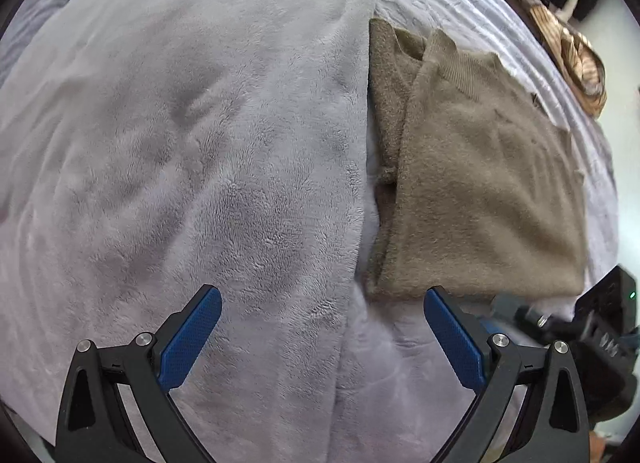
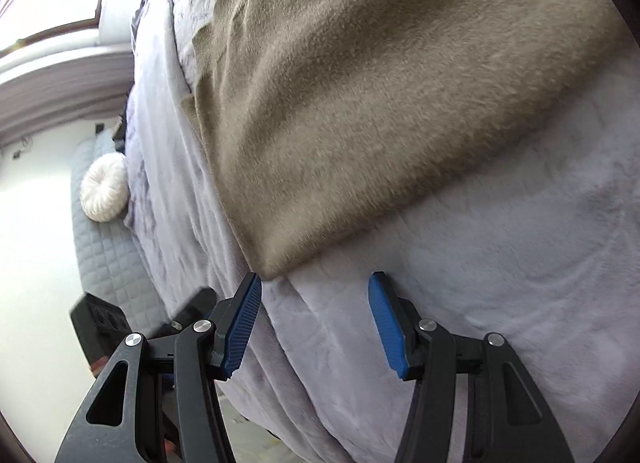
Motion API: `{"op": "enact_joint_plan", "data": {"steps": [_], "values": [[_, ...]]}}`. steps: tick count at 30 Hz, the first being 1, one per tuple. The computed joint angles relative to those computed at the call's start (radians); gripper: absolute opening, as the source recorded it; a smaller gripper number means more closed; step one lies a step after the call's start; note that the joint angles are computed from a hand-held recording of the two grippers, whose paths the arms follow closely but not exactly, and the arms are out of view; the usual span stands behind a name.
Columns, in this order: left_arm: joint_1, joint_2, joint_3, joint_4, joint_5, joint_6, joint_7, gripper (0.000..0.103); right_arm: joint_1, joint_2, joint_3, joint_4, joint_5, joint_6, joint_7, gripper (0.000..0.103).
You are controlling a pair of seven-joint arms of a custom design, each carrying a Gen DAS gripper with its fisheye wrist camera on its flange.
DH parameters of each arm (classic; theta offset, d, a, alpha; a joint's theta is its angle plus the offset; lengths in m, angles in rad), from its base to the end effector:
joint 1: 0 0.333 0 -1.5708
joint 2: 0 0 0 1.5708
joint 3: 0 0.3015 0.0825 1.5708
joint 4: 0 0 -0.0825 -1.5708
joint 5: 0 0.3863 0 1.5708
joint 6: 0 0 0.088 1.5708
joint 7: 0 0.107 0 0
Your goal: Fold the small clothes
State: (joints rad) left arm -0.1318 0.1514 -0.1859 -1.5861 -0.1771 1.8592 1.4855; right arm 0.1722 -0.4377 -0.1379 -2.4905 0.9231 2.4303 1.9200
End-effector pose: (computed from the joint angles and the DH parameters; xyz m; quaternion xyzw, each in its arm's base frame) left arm 0.5885 -0.2004 0.5434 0.6330 -0.7652 0.1066 0.0494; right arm 0.4495 0.0159 0.4674 -0.2879 0.8674 0.2236 0.3389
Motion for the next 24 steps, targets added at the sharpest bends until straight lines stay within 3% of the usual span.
{"op": "enact_joint_plan", "data": {"steps": [5,8,9,10,11,16,20,24], "values": [[0.002,0.014,0.001,0.011,-0.014,-0.004,-0.006,0.101,0.045,0.042,-0.01,0.0,0.174,0.126,-0.073,0.06],[0.012,0.016,0.002,0.011,-0.043,-0.001,-0.002,0.101,0.063,0.109,-0.016,0.036,0.292,0.134,-0.13,0.059],[0.014,0.011,0.003,0.008,-0.045,0.001,0.0,0.101,0.063,0.136,-0.018,0.055,0.336,0.119,-0.147,0.053],[0.016,0.003,0.005,0.001,-0.044,0.007,0.005,0.101,0.054,0.153,-0.014,0.068,0.354,0.106,-0.153,0.019],[0.017,-0.002,0.006,-0.003,-0.037,0.014,0.009,0.101,0.042,0.167,-0.006,0.086,0.35,0.088,-0.149,0.008],[0.007,-0.017,0.006,-0.02,0.025,0.055,0.032,0.101,0.002,0.157,0.03,0.135,0.223,0.043,-0.233,0.007],[-0.003,0.022,0.003,0.019,0.05,0.025,0.005,0.101,-0.017,0.212,0.049,0.159,0.062,-0.04,-0.159,0.007],[-0.016,0.04,-0.002,0.039,0.075,0.029,-0.007,0.101,-0.021,0.213,0.055,0.161,0.057,-0.048,-0.136,0.013]]}}
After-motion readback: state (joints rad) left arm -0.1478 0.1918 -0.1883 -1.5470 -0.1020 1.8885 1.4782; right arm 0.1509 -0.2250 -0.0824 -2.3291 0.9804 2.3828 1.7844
